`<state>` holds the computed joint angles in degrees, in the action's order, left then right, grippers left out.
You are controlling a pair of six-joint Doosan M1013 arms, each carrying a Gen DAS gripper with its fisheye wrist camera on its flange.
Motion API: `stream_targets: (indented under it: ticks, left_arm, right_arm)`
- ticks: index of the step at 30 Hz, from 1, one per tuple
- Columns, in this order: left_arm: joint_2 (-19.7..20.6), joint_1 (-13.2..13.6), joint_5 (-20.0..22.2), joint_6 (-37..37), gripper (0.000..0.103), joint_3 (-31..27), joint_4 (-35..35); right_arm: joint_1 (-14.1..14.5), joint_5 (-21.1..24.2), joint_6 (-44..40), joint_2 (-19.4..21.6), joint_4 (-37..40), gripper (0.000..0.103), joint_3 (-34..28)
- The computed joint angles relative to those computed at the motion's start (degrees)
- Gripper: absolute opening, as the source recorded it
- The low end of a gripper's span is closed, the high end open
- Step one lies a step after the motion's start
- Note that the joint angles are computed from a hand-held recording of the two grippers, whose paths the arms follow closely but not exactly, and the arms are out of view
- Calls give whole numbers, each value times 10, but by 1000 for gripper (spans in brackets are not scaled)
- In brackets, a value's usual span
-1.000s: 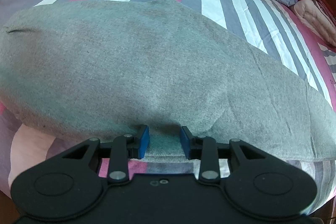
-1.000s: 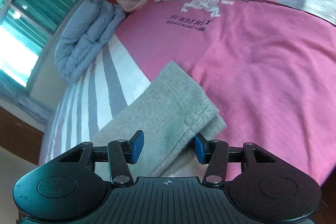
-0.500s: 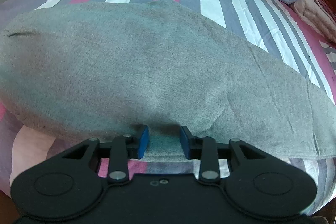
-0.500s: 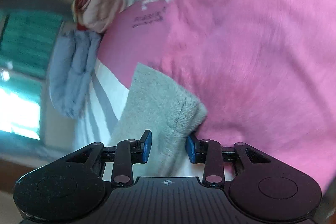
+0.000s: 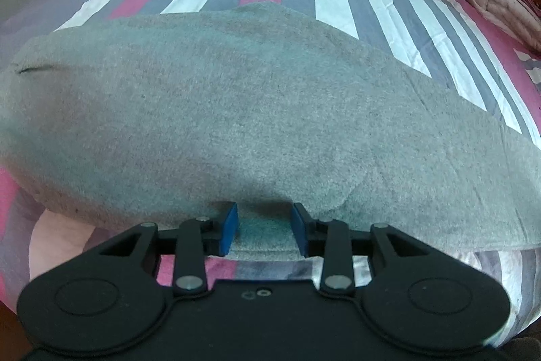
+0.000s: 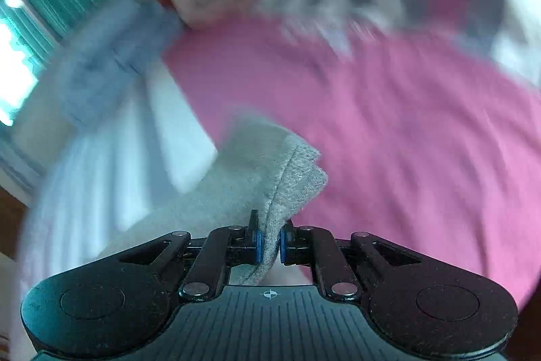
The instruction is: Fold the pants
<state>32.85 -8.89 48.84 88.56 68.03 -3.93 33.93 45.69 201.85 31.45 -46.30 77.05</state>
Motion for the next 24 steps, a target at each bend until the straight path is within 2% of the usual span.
stream_targets:
  ticks: [2,4,6,7,9,11,14,16,17,19,20,22,24]
  left_arm:
    - [1,-1,4,-1,28,-3,1]
    - [1,-1,4,-1,28,-4,0]
    - [0,2,1,2,28,-2,-9]
    - [0,3,-2,4,28,0,-14]
    - [0,4,-4,6,29,1,-17]
    - [1,3,-4,2,30,0,-14]
    - [1,1,-8,-5,31,2,-7]
    - [1,0,-9,-9,31,2,-3]
    - [0,0,-10,-8,31,3,-3]
    - [1,1,-9,-5,31,2,-4]
    - [2,1,-6,-5,32,0,-4]
    - [3,0,-2,-6,34,-3,-4]
    - [4,-1,-2,-6,36,-5,-2]
  right_arm:
    - [2,10,-21,0,4,9,-7]
    - [-4,4,-42,-9,33,15,-5]
    - [-2,32,-79,-11,37,40,-14]
    - [1,51,-92,-14,28,43,-15]
    - [5,54,-100,-20,12,44,-8]
    - [3,25,-90,-26,12,44,8]
    - [-3,-9,-8,-34,16,44,31]
    - [-3,-6,-15,-30,31,44,27]
    - [0,11,-17,-26,35,44,22]
    - [10,47,12,-29,-7,43,21]
    - [10,41,18,-33,-26,43,25]
    - [8,40,-3,-33,-42,43,16]
    - [1,-9,-73,-28,-46,44,-2]
